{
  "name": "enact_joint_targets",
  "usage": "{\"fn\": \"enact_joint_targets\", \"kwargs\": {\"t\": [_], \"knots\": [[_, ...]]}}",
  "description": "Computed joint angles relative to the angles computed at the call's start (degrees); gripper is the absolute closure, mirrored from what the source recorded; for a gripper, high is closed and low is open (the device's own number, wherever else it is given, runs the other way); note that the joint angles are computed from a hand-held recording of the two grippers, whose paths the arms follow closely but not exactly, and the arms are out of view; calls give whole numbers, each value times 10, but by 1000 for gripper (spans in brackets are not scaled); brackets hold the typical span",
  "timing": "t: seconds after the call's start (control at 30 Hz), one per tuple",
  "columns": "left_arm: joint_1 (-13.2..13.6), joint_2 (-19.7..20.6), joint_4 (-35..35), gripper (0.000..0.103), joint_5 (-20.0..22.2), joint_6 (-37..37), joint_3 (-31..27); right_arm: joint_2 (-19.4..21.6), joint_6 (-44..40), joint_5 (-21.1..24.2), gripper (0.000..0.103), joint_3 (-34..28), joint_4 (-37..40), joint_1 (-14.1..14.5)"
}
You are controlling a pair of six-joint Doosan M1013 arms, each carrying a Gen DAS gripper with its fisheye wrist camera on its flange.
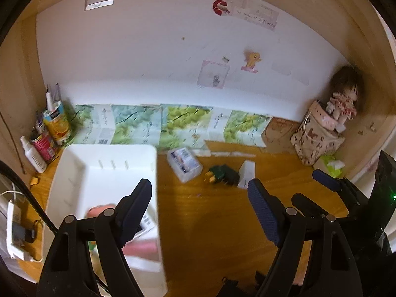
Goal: Organize rigid objects
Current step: 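Move both tools toward the clear box, green plug and white charger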
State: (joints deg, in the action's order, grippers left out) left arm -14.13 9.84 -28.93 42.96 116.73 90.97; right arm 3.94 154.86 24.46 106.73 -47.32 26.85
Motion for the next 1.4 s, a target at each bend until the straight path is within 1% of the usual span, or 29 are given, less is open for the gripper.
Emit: {"fn": "enact_joint_targets", "kwargs": {"t": [0.1,0.3,0.33,0.4,0.5,0.53,0.6,0.67,0.77,0.87,0.9,0.93,0.97,1.03,1.17,1.27,1.4], "knots": [[-9,8,-11,21,-12,-4,-5,0,-14,-8,17,0,2,-15],[-25,30,-12,20,-19,-1,-22,10,-61,-16,17,-11,19,-35],[-27,35,-8,20,-17,-1,-27,12,-73,-18,17,-13,27,-39],[-34,47,7,20,-12,-5,-40,20,-124,-14,17,-23,70,-46],[-42,66,44,20,2,-31,-62,29,-180,-21,17,-32,113,-54],[-44,72,56,20,10,-43,-70,33,-189,-21,17,-34,118,-55],[-49,94,87,20,49,-87,-98,42,-200,-14,17,-41,123,-56],[-52,116,106,20,90,-128,-125,51,-220,-9,17,-49,148,-60],[-54,137,113,20,125,-156,-148,61,-259,-12,17,-54,196,-68],[-60,154,147,20,145,-189,-165,74,-272,6,17,-64,227,-74],[-61,159,159,20,151,-201,-170,80,-281,17,17,-69,245,-77],[-63,165,170,20,158,-213,-175,85,-276,32,17,-74,247,-78],[-63,173,178,20,170,-227,-185,91,-290,48,17,-81,273,-82],[-63,184,182,20,183,-243,-195,100,-315,63,17,-87,322,-91],[-60,207,182,20,213,-276,-220,115,-345,80,17,-94,395,-105],[-60,222,183,20,227,-296,-234,129,-371,103,17,-103,453,-116],[-63,241,199,21,244,-327,-251,142,-388,115,17,-104,513,-127]]}}
